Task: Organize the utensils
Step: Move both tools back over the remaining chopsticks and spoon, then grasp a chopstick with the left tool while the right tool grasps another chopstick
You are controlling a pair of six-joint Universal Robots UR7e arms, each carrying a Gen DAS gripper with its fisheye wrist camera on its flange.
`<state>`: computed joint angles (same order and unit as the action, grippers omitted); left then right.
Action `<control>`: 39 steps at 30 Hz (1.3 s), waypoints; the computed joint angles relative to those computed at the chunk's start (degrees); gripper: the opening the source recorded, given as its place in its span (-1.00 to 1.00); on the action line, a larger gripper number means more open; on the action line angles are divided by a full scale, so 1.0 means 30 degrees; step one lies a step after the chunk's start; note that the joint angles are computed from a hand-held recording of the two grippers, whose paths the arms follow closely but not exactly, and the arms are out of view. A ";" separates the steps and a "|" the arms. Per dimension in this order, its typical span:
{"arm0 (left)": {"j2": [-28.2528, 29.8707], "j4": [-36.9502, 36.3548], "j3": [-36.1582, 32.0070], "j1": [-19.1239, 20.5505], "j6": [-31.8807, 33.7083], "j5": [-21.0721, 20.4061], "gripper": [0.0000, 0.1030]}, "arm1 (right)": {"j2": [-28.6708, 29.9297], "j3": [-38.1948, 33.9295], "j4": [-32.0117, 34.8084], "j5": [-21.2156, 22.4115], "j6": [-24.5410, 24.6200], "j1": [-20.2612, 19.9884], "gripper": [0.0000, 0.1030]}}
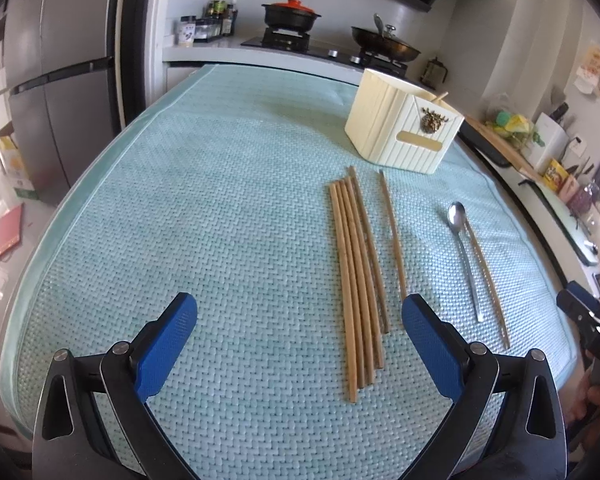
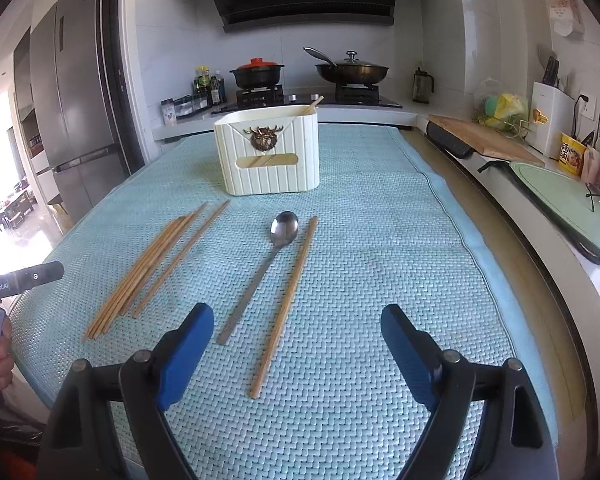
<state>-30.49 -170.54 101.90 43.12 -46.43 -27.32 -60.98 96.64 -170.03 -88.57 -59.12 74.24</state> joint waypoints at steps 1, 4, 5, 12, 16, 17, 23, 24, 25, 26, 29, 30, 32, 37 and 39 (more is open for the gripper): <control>-0.0007 0.0030 -0.0049 0.0072 0.0010 -0.0063 0.98 | 0.0049 -0.0102 0.0082 -0.0078 0.0190 -0.0032 0.70; -0.0020 -0.0008 -0.0316 0.0377 0.0374 -0.0243 0.98 | 0.0238 -0.0435 0.0338 -0.0538 0.0712 -0.0061 0.70; -0.0005 0.0056 -0.0478 0.0507 0.0532 -0.0309 0.98 | 0.0316 -0.0562 0.0435 -0.0650 0.0869 -0.0061 0.70; 0.0566 0.1548 -0.2715 0.1716 0.2441 -0.0947 0.98 | 0.0607 -0.0834 0.0772 -0.0938 0.0966 0.0086 0.70; 0.1100 0.2365 -0.4072 0.2274 0.3570 -0.0946 0.98 | 0.0782 -0.1029 0.0897 -0.1072 0.0933 0.0180 0.70; 0.1205 0.2656 -0.4376 0.2409 0.3660 -0.0994 0.98 | 0.0828 -0.1083 0.0918 -0.1116 0.0911 0.0205 0.70; 0.1742 0.4198 -0.5700 0.2996 0.3857 -0.1114 0.98 | 0.1140 -0.1500 0.1184 -0.1342 0.1061 0.0287 0.69; 0.1785 0.4580 -0.5854 0.3072 0.3759 -0.1090 0.98 | 0.1175 -0.1556 0.1237 -0.1353 0.1099 0.0297 0.69; 0.1839 0.4983 -0.6011 0.3138 0.3633 -0.1036 0.97 | 0.1180 -0.1568 0.1263 -0.1362 0.1119 0.0305 0.69; 0.1887 0.5361 -0.6152 0.3199 0.3504 -0.0985 0.97 | 0.1236 -0.1643 0.1287 -0.1385 0.1154 0.0328 0.69; 0.1937 0.5747 -0.6300 0.3337 0.3331 -0.0979 0.97 | 0.1327 -0.1798 0.1413 -0.1401 0.1191 0.0349 0.69; 0.1915 0.5584 -0.6265 0.3378 0.3323 -0.1082 0.97 | 0.1354 -0.1832 0.1437 -0.1428 0.1187 0.0362 0.69; 0.1831 0.5672 -0.6210 0.3431 0.3171 -0.1054 0.98 | 0.1425 -0.1931 0.1511 -0.1483 0.1206 0.0388 0.69; 0.2005 0.7030 -0.6845 0.3594 0.3252 -0.0690 0.97 | 0.1885 -0.2563 0.2158 -0.2004 0.1453 0.0503 0.69; 0.2002 0.7042 -0.6910 0.3635 0.3360 -0.0821 0.97 | 0.2227 -0.3048 0.2494 -0.2379 0.1754 0.0594 0.69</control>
